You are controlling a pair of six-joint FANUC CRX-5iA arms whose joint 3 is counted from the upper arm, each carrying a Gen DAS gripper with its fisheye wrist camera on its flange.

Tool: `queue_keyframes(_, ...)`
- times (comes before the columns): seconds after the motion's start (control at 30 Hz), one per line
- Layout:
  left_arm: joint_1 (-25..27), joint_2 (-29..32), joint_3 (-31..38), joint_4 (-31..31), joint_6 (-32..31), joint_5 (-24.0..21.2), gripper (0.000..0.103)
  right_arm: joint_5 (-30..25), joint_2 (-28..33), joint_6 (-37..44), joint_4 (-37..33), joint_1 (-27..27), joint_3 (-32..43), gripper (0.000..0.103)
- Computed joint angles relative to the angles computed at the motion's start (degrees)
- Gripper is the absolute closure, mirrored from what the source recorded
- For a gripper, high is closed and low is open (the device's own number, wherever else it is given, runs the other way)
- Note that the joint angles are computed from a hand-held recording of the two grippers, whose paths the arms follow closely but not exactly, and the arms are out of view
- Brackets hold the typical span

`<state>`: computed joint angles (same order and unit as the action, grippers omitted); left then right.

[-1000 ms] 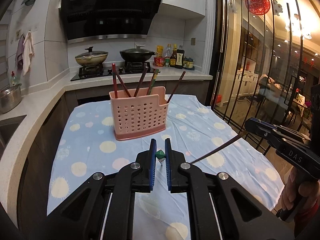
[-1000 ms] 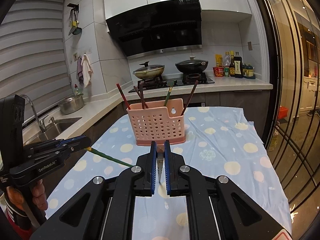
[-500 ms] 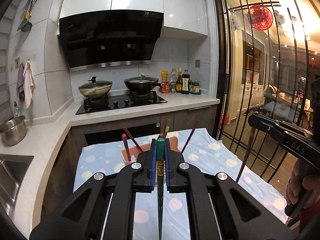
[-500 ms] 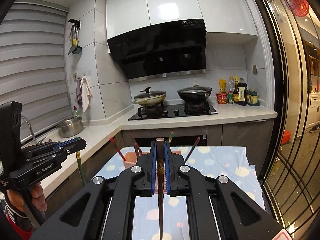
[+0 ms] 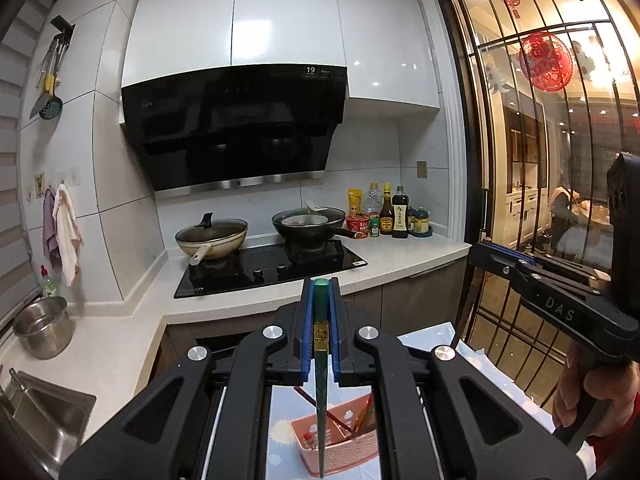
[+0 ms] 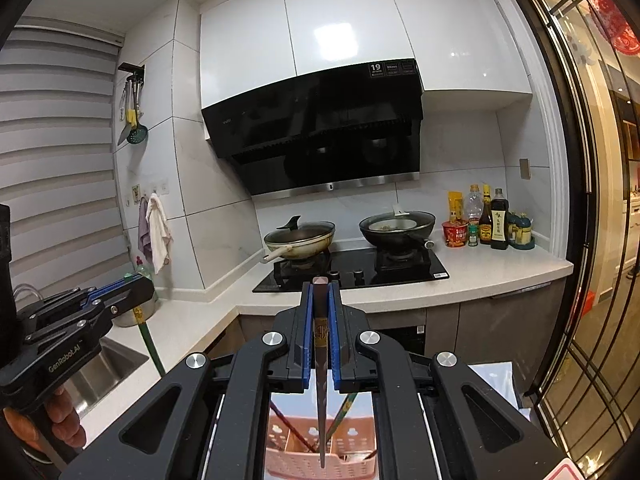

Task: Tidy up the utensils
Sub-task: 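Lift both held chopsticks and carry them over the pink holder, then lower both chopsticks into the pink holder and open both grippers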

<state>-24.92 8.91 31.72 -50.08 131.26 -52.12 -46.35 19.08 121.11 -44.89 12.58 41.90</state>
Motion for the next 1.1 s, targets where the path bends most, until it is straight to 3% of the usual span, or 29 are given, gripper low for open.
queue_keyframes(0.37, 5.4, 3.1, 2.9, 7.1, -5.3, 2.8, 0.096, -0.4, 7.2, -5.9, 7.7, 5.0, 7.5, 0.096)
queue_keyframes(1.1, 8.5, 4.6, 0.6, 13.1, -6.4, 3.7, 0.095, -0.1, 8.4, -6.4, 13.7, 8.3, 3.0, 0.096)
